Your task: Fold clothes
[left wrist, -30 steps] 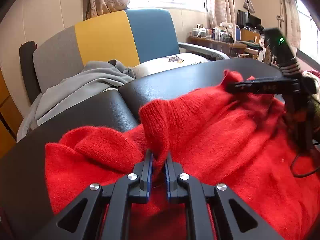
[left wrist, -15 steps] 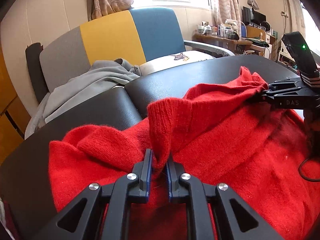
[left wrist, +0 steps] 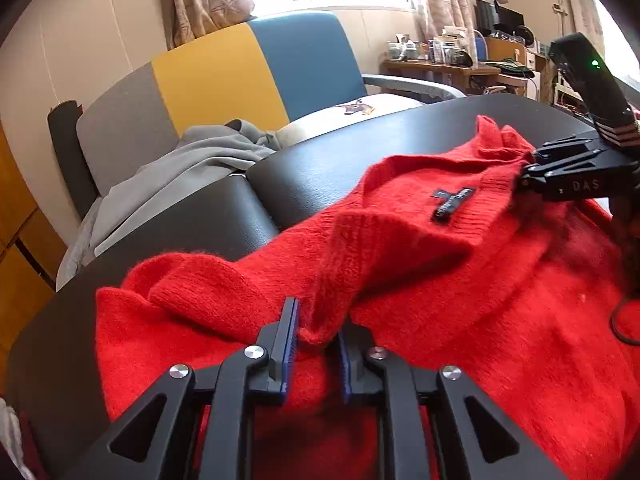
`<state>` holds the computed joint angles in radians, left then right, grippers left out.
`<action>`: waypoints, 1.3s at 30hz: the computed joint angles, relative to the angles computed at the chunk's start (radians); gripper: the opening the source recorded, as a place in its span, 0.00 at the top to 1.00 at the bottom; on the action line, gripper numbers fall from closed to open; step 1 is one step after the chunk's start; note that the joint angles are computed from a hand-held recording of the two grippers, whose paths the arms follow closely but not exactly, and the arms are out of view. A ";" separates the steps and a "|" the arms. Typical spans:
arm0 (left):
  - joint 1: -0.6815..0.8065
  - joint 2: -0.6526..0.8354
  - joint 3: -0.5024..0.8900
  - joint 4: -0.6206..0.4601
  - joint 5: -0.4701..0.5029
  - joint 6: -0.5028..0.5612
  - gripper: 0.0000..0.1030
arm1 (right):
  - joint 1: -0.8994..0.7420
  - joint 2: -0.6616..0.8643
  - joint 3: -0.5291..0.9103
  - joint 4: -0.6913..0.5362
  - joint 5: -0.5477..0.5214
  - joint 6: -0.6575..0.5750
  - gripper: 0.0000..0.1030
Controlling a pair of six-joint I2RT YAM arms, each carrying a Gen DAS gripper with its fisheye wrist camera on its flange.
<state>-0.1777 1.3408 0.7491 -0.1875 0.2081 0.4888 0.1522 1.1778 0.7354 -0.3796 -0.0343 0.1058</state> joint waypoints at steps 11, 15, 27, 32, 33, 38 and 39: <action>0.071 0.021 0.043 -0.060 0.067 -0.029 0.85 | 0.050 0.053 0.053 -0.020 0.028 -0.052 0.63; 0.101 0.076 0.164 -0.201 0.143 -0.037 0.87 | 0.031 0.077 0.115 -0.094 -0.018 -0.021 0.61; 0.255 0.416 0.736 -0.468 0.217 -0.413 0.72 | -0.196 0.189 0.338 -0.013 -0.147 0.279 0.34; 0.407 0.180 0.411 -0.480 0.312 -0.248 0.72 | -0.139 -0.076 0.111 -0.133 -0.215 0.174 0.34; 0.450 0.123 0.349 -0.491 0.336 -0.208 0.72 | -0.127 -0.150 0.063 -0.180 -0.235 0.170 0.34; 0.818 -0.109 0.163 -0.727 0.493 0.176 0.72 | -0.047 -0.590 -0.065 -0.520 -0.239 0.221 0.25; 0.906 -0.097 0.165 -0.822 0.515 0.297 0.70 | -0.094 -0.673 -0.070 -0.604 -0.276 0.212 0.24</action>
